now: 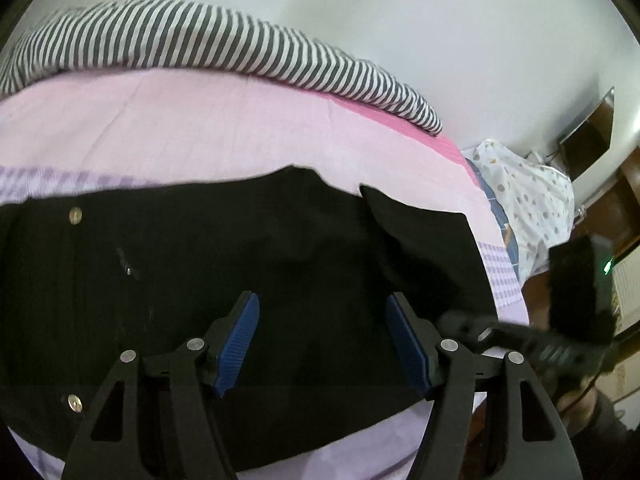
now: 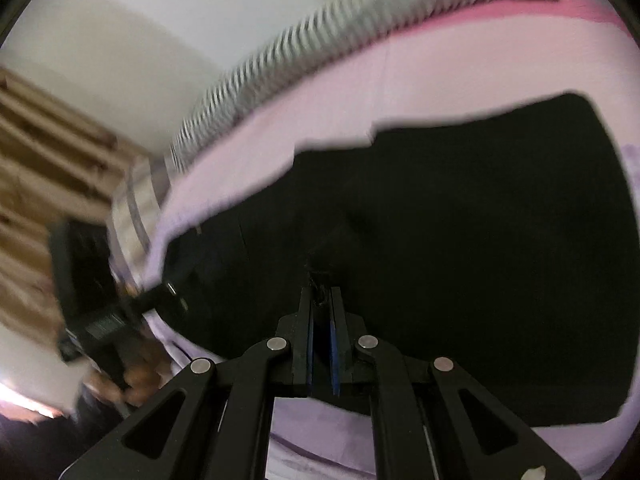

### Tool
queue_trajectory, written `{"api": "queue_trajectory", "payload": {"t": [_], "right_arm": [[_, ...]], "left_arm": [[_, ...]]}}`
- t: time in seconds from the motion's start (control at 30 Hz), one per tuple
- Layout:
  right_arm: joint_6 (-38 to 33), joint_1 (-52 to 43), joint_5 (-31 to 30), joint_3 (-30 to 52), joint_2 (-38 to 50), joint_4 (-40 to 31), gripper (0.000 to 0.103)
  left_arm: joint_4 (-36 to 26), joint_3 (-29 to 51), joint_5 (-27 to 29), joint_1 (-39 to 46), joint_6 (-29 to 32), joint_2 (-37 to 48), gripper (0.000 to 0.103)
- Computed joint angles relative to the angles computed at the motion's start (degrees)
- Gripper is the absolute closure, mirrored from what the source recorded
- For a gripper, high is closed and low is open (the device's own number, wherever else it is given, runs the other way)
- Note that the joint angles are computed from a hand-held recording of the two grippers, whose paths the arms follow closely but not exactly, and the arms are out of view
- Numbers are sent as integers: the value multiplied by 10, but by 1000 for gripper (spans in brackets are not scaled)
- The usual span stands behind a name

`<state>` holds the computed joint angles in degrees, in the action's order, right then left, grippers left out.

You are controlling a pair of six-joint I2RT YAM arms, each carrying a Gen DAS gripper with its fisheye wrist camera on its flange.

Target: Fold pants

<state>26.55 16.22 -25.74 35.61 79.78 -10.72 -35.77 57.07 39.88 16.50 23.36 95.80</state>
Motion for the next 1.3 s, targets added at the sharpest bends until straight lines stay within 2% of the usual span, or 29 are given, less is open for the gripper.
{"api": "queue_trajectory", "payload": {"t": [0.1, 0.27, 0.3, 0.37, 0.4, 0.43, 0.6, 0.73, 0.87, 0.93, 1.17, 1.23, 1.3], "right_arm": [[-1, 33, 27, 2, 29, 3, 95], [-13, 44, 37, 13, 28, -18, 93], [-15, 47, 37, 14, 25, -23, 90], [-22, 49, 32, 18, 19, -42, 78], [-31, 56, 30, 22, 15, -59, 66], [-30, 64, 40, 9, -4, -61, 64], [-39, 81, 83, -6, -65, -102, 63], [-40, 37, 100, -38, -140, -128, 63], [-51, -43, 79, -65, -206, -156, 60], [-60, -72, 71, -68, -223, -170, 60], [-89, -165, 39, -84, -257, -190, 60], [-91, -178, 33, -86, -254, -186, 60], [-95, -190, 25, -88, -248, -180, 60]], "left_arm": [[-9, 3, 5, 14, 13, 5, 36], [-27, 11, 19, 15, 22, 12, 36], [-27, 12, 19, 11, 21, 13, 36], [-27, 11, 18, 5, 18, 11, 36], [-29, 12, 18, 1, 15, 10, 36], [-31, 12, 19, 0, 17, 11, 36], [-57, 37, 39, -16, 10, 34, 36], [-92, 71, 58, -47, -5, 75, 36], [-73, 78, 43, -83, -37, 97, 36], [-62, 84, 35, -101, -63, 110, 36], [-41, 99, 40, -138, -97, 148, 36], [-72, 106, 57, -137, -74, 160, 36], [-68, 86, 64, -134, -60, 149, 37]]}}
